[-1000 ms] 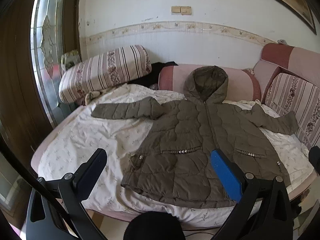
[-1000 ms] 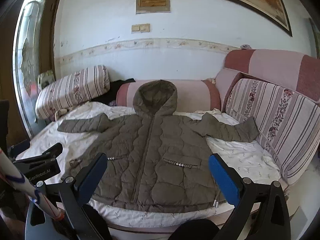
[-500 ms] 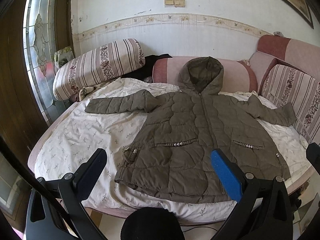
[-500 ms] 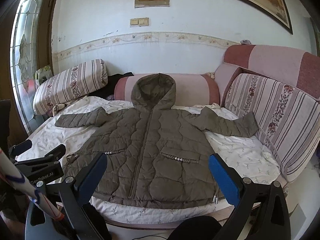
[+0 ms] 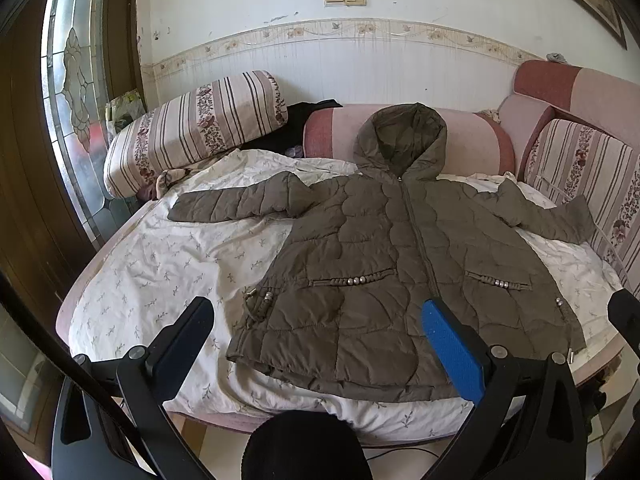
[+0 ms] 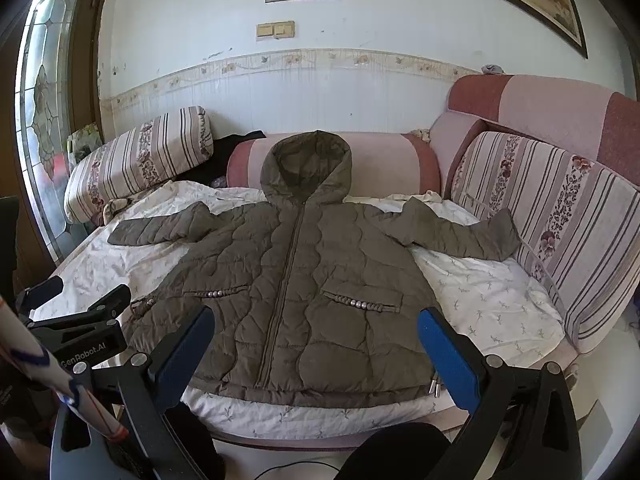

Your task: Fold large clothes

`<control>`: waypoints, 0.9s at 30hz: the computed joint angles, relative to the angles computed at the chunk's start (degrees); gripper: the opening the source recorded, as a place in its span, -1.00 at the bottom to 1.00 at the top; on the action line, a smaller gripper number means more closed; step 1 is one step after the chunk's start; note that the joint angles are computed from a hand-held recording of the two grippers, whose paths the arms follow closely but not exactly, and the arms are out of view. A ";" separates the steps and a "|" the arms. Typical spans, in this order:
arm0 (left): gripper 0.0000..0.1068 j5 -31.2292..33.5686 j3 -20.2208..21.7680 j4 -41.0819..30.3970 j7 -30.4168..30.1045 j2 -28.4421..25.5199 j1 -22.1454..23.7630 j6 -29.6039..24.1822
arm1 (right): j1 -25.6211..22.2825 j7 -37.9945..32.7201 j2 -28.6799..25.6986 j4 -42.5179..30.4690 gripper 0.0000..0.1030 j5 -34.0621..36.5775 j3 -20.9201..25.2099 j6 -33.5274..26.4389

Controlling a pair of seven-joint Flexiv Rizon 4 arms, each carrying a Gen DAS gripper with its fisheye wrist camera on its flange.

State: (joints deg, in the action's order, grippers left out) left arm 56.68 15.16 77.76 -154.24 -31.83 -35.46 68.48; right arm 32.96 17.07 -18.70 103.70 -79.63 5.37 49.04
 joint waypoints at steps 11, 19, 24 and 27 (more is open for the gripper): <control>0.93 -2.36 -1.59 0.60 4.15 0.09 1.52 -1.44 | 0.06 -0.56 -0.25 0.33 1.00 1.49 -0.01 0.76; 0.93 -1.15 0.13 0.17 1.19 -0.24 0.40 0.68 | 0.30 0.67 0.47 1.09 1.00 1.16 0.29 0.53; 0.93 -0.28 0.25 -0.19 0.77 0.56 1.02 3.90 | -1.68 1.82 1.82 1.39 1.00 1.42 0.23 4.25; 0.93 -1.29 0.49 -1.60 1.50 1.21 1.03 3.66 | -2.32 -0.25 2.41 0.25 1.00 3.41 0.12 4.26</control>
State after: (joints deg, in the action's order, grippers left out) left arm 55.40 15.65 76.17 -152.74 -30.62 -34.43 72.13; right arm 30.64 16.83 -16.28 103.95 -76.23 5.49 53.29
